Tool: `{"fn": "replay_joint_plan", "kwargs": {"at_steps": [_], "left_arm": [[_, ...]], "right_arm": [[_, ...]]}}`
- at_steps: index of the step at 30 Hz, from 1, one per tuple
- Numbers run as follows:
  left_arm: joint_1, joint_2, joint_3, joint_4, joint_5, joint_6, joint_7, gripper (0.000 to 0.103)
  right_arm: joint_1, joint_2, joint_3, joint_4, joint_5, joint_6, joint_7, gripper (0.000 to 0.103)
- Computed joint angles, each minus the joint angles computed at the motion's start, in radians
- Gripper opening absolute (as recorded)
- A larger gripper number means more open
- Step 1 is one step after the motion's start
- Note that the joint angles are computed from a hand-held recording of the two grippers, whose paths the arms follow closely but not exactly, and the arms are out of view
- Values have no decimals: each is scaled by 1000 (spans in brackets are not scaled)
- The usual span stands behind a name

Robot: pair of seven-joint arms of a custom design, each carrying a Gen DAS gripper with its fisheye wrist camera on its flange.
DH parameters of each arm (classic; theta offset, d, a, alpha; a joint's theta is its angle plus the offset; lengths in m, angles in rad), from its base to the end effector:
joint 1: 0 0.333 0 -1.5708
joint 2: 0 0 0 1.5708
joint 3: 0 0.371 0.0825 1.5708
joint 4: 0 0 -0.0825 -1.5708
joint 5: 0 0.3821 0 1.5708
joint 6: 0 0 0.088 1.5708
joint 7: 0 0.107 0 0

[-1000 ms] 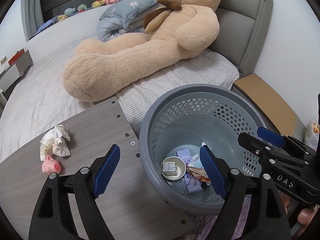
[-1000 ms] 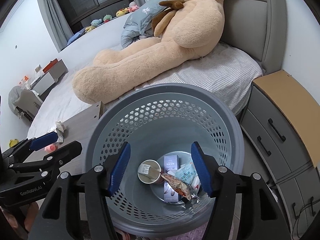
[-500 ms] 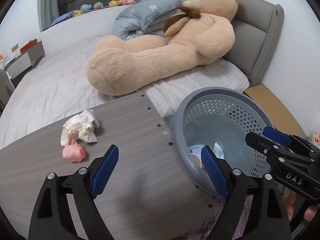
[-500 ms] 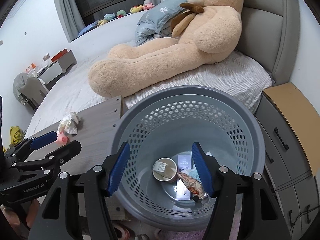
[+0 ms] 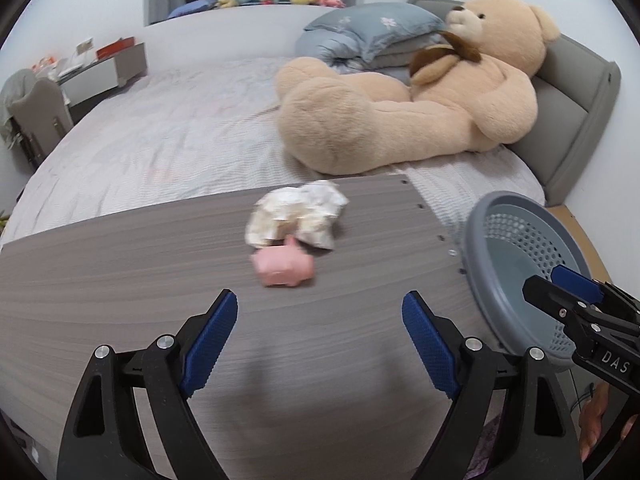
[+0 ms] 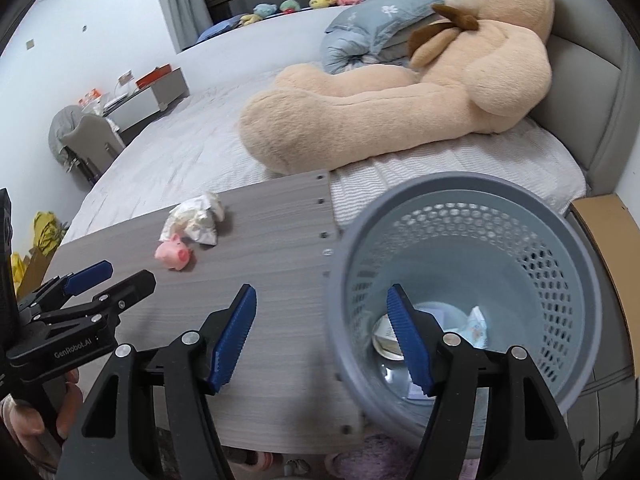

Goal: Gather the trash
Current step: 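Withdraw both grippers toward the crumpled tissue and pink pig toy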

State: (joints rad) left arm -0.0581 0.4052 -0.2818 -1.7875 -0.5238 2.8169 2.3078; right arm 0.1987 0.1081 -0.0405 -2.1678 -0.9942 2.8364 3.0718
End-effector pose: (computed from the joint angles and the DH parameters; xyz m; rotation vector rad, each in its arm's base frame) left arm 0.6854 -0.1858 0.4519 -1.2979 2.3799 -0.9606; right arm 0.5684 0.1353 0.4462 -1.3356 2.1556 -0.6912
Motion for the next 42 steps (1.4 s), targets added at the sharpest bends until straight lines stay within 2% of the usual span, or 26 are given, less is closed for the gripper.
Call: {"fn": "replay_joint_plan", "kwargs": {"at_steps": [9,18,27,33,42], "left_arm": [[38,36,51,41,39,39,-42,83],[79,74,86,83,97,14,-115,83],[82,112,114,127,158,-17,-198,83],[89,124,118,139,180,-19,-224,83],[83,136,134,154,216,-29,-265,83]], "right_arm": [[53,118,13,159,119,-6,-188,65],[93,232,7,293,293,-11,-398,67],[107,355,21,431,487,-51,-590,67],[128,431,8,526,558,-96,-624,67],[153,497,-21,620,584,-168,-612,67]]}}
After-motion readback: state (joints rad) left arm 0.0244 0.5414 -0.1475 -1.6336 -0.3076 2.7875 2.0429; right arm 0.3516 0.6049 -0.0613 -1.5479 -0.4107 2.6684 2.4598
